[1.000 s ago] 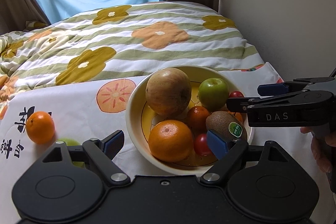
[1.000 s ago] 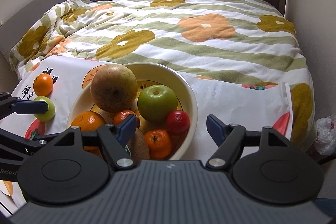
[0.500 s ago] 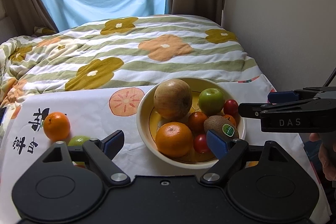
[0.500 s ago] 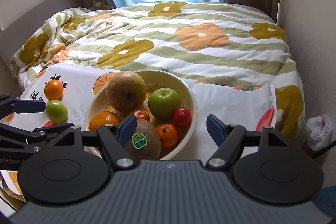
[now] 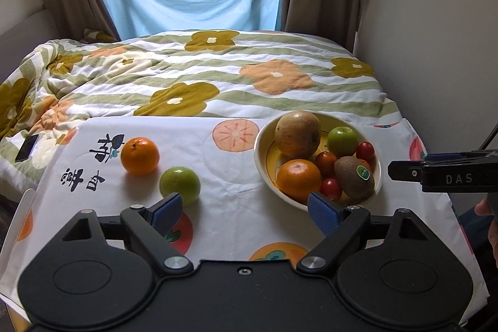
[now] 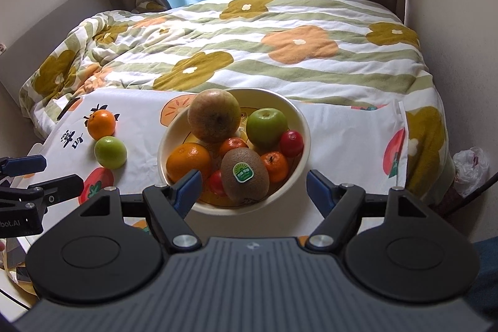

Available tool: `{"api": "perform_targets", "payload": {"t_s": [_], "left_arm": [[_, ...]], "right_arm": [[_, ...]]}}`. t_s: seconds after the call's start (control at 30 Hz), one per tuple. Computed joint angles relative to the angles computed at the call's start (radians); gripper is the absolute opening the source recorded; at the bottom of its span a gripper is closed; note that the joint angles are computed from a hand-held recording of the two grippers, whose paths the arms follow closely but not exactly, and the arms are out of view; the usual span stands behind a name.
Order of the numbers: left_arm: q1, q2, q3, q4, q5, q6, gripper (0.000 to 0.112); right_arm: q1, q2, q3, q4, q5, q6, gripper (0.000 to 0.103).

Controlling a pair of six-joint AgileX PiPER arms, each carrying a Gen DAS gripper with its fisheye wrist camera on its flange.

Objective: Organize fruits
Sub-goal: 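Withdraw both open tools from the bowl toward the last fruit, then grasp a large orange with the left tool while the right tool grasps the green pomelo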

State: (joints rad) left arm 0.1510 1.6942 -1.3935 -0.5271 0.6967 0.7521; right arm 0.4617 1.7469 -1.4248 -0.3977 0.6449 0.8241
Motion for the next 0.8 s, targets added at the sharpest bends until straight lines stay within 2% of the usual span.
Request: {"api": "perform_targets", "payload": {"t_s": [0.07, 0.23, 0.37, 0.5, 0.67, 0.8], "left_arm": [[0.037, 0.0, 0.011, -0.03, -0.002, 0.041, 0.093], [0.133, 0.051, -0.042, -0.077, 0.069, 0.15, 0.096], [0.198, 0.107, -0.123, -0.097, 0.122, 0.219, 0.1], [0.25, 0.2, -0.259, -0.097, 0.197, 0.265, 0.1], [0.29, 0.337, -0.466, -0.087, 0.303, 0.311, 0.1], [0.305, 0.461, -0.661, -0.082, 0.392, 0.343, 0.1]], "right_arm": [[0.03, 0.012, -0.008, -0.039, 0.013, 0.052, 0.103], [0.118, 0.072, -0.077, -0.125, 0.083, 0.168, 0.103], [0.156, 0.132, -0.178, -0.067, 0.124, 0.165, 0.103], [0.188, 0.199, -0.27, -0.055, 0.139, 0.227, 0.103], [0.25, 0.336, -0.475, -0.1, 0.265, 0.318, 0.103], [0.272, 0.434, -0.623, -0.092, 0.33, 0.346, 0.103]]}}
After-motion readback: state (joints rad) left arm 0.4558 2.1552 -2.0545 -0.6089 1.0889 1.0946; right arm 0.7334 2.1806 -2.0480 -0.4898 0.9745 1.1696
